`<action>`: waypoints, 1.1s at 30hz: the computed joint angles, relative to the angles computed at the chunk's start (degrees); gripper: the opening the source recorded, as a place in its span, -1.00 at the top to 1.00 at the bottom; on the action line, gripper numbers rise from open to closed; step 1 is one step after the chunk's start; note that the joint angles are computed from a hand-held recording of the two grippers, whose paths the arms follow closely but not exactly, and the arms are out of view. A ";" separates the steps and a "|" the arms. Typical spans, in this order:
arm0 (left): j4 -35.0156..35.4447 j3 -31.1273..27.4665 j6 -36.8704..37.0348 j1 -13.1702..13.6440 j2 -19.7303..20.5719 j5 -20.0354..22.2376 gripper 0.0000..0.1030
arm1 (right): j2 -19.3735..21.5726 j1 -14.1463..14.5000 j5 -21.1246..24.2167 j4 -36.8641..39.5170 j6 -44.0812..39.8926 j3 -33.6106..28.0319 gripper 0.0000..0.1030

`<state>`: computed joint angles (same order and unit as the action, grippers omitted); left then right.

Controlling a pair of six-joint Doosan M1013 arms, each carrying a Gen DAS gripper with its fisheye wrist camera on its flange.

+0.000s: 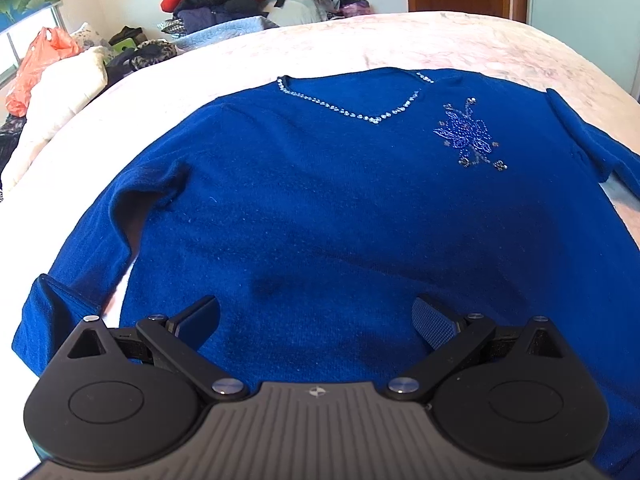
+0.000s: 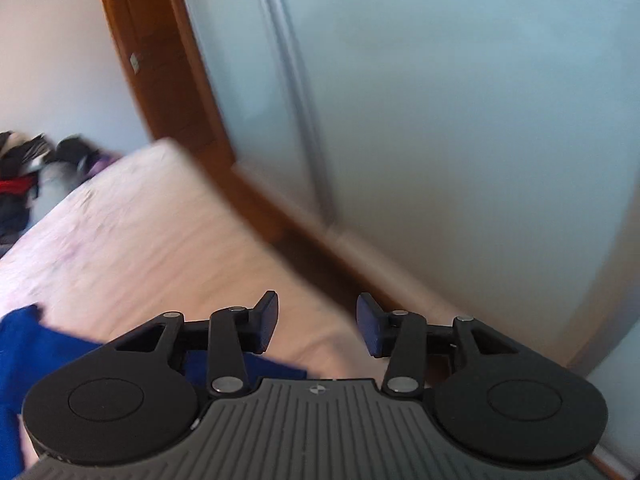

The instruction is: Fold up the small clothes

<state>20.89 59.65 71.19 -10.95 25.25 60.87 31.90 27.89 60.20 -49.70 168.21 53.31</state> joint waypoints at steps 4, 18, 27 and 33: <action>-0.77 -0.05 0.64 -0.04 0.04 0.06 -1.00 | -4.83 -0.38 -19.28 8.33 13.60 9.42 -0.15; -0.67 -0.04 0.85 0.00 0.22 0.34 -1.00 | 2.18 1.67 -18.49 -10.63 56.38 8.87 0.04; 0.93 -0.32 -0.86 0.46 0.26 -0.16 -1.00 | 2.18 -0.56 -20.72 -13.82 56.51 9.41 0.81; 2.49 -0.41 -2.88 1.30 0.21 -0.28 -1.00 | 2.61 -0.40 -9.99 -20.96 47.49 4.81 0.80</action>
